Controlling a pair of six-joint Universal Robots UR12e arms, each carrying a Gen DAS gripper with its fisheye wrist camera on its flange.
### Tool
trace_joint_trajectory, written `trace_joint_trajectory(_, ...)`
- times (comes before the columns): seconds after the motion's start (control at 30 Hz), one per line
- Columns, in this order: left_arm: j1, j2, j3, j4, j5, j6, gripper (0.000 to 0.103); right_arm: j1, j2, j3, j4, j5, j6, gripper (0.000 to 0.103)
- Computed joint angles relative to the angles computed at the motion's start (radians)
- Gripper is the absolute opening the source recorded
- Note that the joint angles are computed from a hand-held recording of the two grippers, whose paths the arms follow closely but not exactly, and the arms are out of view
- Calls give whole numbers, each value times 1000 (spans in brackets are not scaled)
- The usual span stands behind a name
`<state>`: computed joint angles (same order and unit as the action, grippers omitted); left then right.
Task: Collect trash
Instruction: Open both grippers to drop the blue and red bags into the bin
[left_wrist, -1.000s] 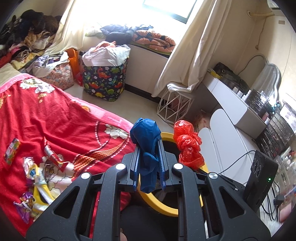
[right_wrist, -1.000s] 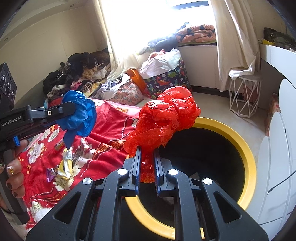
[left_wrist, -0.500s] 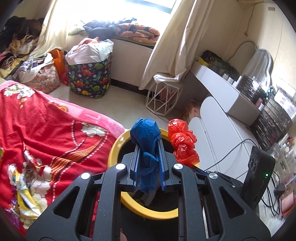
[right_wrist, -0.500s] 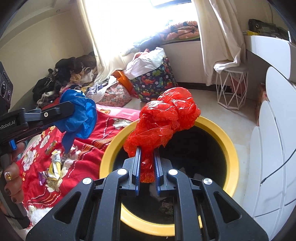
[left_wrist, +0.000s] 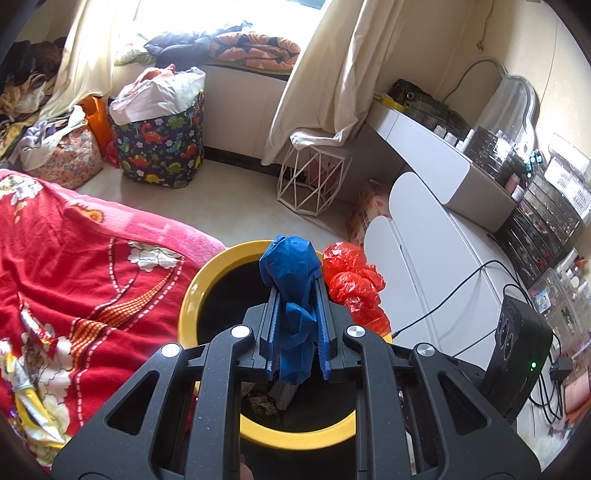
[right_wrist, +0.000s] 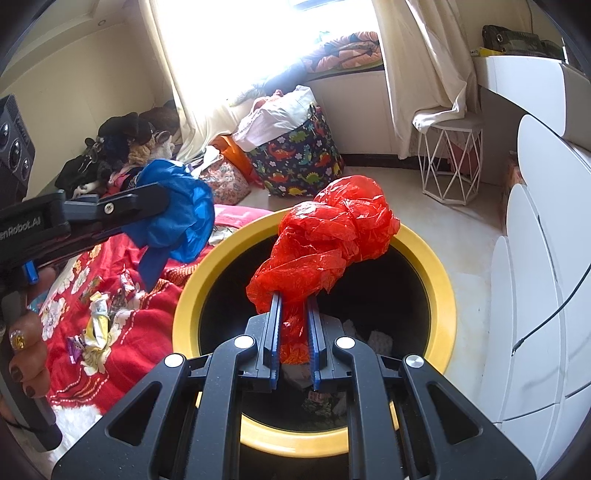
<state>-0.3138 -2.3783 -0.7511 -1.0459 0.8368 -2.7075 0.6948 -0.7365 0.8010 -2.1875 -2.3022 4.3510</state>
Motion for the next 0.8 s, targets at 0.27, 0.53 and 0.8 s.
trace_joint_trajectory(0.27, -13, -22, 35, -45, 21, 18, 12, 0, -9, 24, 3, 23, 13, 12)
trace_joint_trajectory(0.53, -22, -40, 61, -60, 35, 14, 12, -4, -19, 50, -4, 47, 36, 13)
trace_joint_trajectory(0.8, -22, -48, 66, -27, 55, -48, 75, -8, -42, 89, 23, 45, 139, 51)
